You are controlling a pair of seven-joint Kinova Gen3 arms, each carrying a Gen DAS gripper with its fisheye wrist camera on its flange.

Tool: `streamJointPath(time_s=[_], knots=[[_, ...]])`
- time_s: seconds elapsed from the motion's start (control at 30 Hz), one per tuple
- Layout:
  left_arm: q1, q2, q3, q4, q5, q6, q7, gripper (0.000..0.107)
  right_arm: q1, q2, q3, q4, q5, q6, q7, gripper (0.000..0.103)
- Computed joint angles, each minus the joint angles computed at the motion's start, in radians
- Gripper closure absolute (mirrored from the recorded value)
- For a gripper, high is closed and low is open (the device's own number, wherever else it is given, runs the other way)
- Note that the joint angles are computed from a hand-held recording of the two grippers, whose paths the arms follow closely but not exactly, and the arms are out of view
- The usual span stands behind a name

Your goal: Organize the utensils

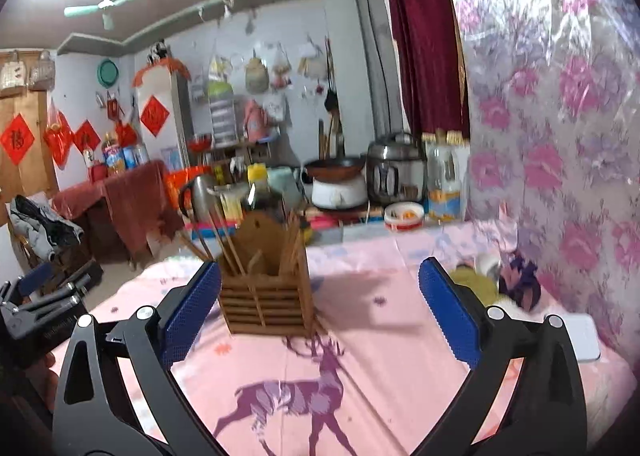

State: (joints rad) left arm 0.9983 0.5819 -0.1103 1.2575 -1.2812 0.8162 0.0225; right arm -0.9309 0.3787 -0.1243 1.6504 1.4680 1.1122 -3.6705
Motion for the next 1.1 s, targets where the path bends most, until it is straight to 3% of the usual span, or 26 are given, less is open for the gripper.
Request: streamJointPath(time_s=[0.2, 0.47, 0.7, 1.1], knots=[[0.030, 0.028, -0.004, -0.014, -0.029, 0.056, -0.020, 0.010, 0.007, 0.014, 0.001, -0.014, -0.038, -0.019, 0.052, 0.006], [0.036, 0.035, -0.002, -0.016, -0.030, 0.039, -0.053, 0.010, 0.020, 0.026, 0.015, -0.025, -0.093, -0.085, 0.078, 0.006], [0.053, 0.045, -0.006, -0.018, -0.061, 0.054, -0.057, 0.010, -0.013, 0.047, 0.033, -0.046, -0.095, -0.065, 0.107, 0.007], [0.020, 0.041, 0.006, -0.038, 0.033, 0.014, -0.129, 0.010, -0.025, 0.058, 0.047, -0.067, -0.119, -0.065, 0.153, 0.006]])
